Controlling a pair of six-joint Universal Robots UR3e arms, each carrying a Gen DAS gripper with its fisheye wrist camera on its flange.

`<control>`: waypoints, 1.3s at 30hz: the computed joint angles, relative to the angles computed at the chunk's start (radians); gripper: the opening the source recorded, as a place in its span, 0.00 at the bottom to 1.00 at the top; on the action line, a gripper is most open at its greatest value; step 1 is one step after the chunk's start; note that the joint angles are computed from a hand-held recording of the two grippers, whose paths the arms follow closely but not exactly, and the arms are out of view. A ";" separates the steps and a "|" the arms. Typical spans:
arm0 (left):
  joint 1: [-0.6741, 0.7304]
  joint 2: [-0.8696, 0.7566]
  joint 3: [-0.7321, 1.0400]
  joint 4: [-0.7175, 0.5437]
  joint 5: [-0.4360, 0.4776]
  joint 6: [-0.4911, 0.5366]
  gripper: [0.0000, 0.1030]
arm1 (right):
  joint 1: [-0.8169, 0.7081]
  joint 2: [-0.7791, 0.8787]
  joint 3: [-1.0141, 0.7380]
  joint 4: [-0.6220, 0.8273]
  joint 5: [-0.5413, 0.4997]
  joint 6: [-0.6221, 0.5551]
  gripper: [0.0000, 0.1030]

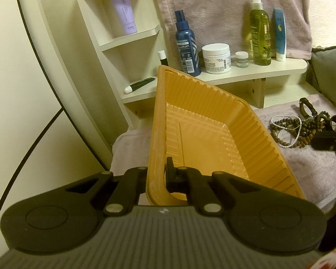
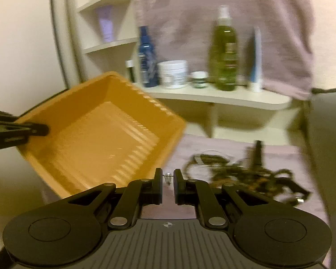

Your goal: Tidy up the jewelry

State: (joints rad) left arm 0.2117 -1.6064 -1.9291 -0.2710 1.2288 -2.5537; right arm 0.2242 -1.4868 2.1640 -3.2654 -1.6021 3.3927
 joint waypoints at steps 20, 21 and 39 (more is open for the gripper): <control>0.001 -0.010 0.003 0.006 -0.001 -0.003 0.03 | -0.001 0.174 -0.180 0.088 0.171 -0.024 0.09; 0.001 -0.010 0.003 0.006 -0.001 -0.003 0.03 | -0.002 0.177 -0.183 0.088 0.174 -0.022 0.09; 0.000 -0.011 0.005 0.005 0.006 -0.005 0.03 | -0.009 0.003 0.009 0.044 0.002 0.076 0.35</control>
